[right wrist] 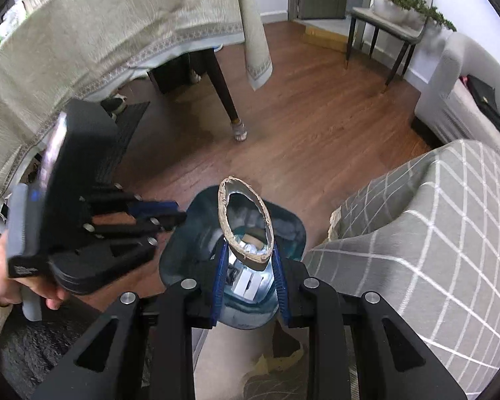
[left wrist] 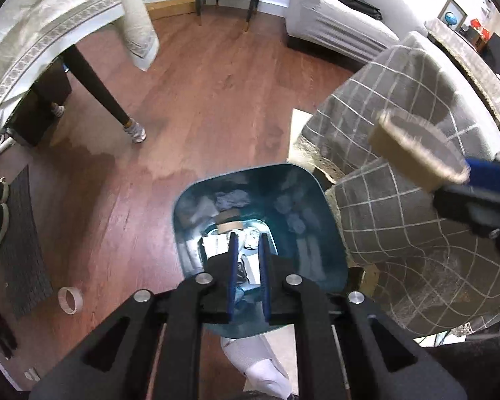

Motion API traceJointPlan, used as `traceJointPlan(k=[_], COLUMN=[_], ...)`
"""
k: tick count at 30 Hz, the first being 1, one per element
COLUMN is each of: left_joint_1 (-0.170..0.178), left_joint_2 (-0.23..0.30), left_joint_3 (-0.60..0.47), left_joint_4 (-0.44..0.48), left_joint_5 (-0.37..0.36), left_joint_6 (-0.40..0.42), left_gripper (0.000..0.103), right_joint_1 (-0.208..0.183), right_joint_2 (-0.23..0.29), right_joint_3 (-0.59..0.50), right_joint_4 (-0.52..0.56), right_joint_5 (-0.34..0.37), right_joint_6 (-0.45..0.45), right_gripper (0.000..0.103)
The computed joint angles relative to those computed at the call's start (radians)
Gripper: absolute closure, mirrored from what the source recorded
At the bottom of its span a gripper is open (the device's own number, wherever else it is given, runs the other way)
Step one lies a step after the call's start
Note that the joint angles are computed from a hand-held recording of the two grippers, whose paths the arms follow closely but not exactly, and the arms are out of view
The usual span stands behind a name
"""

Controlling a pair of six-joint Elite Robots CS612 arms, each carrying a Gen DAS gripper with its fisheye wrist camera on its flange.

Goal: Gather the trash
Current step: 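Open the left tool to drop the wipes pack into the bin, then open the right tool to drop the tape ring into the bin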

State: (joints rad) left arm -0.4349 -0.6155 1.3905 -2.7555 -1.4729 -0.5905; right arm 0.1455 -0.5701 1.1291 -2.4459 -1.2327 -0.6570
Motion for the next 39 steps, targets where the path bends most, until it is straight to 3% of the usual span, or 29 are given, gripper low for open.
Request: traceJointPlan(k=[7, 25, 29, 34, 39], left_joint_1=[0.003, -0.003, -0.006, -0.011, -0.018], left_joint_2=[-0.017, -0.085, -0.099, -0.114, -0.124], left_joint_3=[0.034, 0.130, 0.145, 0.163, 0.178], left_joint_4=[-0.044, -0.227, -0.283, -0.344, -0.401], left_joint_5=[0.042, 0.149, 0.162, 0.174, 0.193], left_joint_6=[0.001, 0.031, 0.036, 0.031, 0.010], left_gripper=[0.082, 0.085, 0.086, 0.086, 0.086], right_joint_1=[0.024, 0.056, 0.056, 0.053, 0.041], right_joint_2=[0.027, 0.103, 0.115, 0.106, 0.074], right_joint_3=[-0.033, -0.115, -0.124, -0.108, -0.066], right_joint_4=[0.064, 0.217, 0.228, 0.209, 0.131], right_joint_5=[-0.061, -0.159, -0.174, -0.152, -0.085], right_joint_6=[0.005, -0.003, -0.001, 0.000, 0.010], right_gripper=[0.077, 0.076, 0.065, 0.061, 0.061])
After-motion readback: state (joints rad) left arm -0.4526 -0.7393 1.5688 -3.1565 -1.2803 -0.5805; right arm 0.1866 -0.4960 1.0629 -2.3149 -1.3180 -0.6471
